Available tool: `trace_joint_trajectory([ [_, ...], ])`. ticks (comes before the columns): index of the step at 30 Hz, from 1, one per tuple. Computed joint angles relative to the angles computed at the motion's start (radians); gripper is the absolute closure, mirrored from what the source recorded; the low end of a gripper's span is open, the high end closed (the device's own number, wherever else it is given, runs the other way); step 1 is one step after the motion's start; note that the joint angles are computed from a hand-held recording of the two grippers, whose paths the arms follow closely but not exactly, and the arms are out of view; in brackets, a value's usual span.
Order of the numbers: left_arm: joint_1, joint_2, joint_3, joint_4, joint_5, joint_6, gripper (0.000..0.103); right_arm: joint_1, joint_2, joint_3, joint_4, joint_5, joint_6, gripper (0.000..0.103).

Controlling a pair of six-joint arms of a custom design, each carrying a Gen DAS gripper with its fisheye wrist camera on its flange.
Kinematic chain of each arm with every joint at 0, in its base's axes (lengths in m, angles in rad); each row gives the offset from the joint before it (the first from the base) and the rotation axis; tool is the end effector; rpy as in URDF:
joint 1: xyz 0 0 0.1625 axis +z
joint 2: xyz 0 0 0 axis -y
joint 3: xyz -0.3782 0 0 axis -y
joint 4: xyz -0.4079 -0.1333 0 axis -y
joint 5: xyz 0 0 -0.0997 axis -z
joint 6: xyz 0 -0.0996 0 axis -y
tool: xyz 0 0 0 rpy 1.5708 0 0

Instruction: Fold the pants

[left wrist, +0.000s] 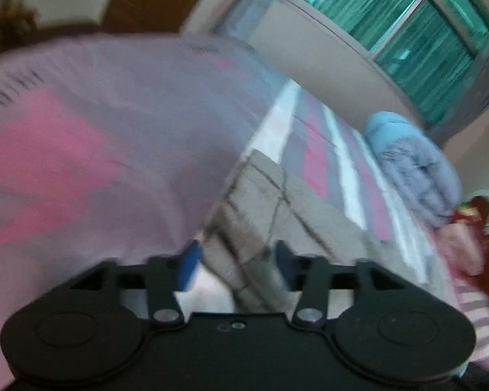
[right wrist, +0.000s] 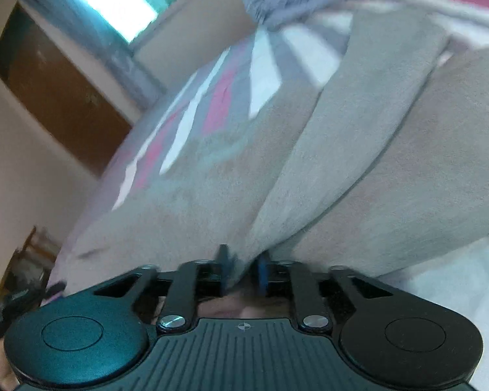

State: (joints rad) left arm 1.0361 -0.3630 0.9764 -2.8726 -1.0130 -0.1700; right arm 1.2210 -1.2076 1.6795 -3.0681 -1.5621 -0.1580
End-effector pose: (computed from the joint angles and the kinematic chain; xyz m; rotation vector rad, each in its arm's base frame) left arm -0.2567 -0.7984 0.0601 0.2112 2.6328 -1.1437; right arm -0.0914 -0.6421 0.3642 -0.2377 -2.5359 1.3906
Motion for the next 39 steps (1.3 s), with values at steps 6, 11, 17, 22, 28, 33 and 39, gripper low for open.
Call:
trace_joint_trajectory([
  [6, -0.075, 0.002, 0.078, 0.019, 0.124, -0.121, 0.036, 0.033, 0.02, -0.079, -0.045, -0.119, -0.04, 0.061],
  [11, -0.108, 0.102, -0.048, 0.175, 0.244, -0.215, 0.02, 0.107, 0.179, -0.312, 0.064, -0.375, -0.117, 0.054],
  [17, -0.102, 0.129, -0.063, 0.179, 0.26, -0.164, 0.014, 0.064, 0.138, -0.267, 0.108, -0.359, -0.16, 0.099],
  [22, -0.102, 0.127, -0.039, 0.124, 0.258, -0.129, 0.014, 0.0, -0.053, 0.004, -0.027, -0.237, -0.132, 0.099],
  [28, -0.109, 0.137, -0.039, 0.107, 0.274, -0.119, 0.013, -0.063, -0.138, 0.124, -0.103, -0.142, -0.073, 0.083],
  [33, -0.111, 0.15, -0.039, 0.078, 0.287, -0.105, 0.012, -0.008, -0.055, -0.027, -0.108, -0.221, -0.235, 0.067],
  [39, -0.112, 0.144, -0.039, 0.095, 0.285, -0.115, 0.012, 0.028, 0.109, -0.247, -0.031, -0.411, -0.455, 0.067],
])
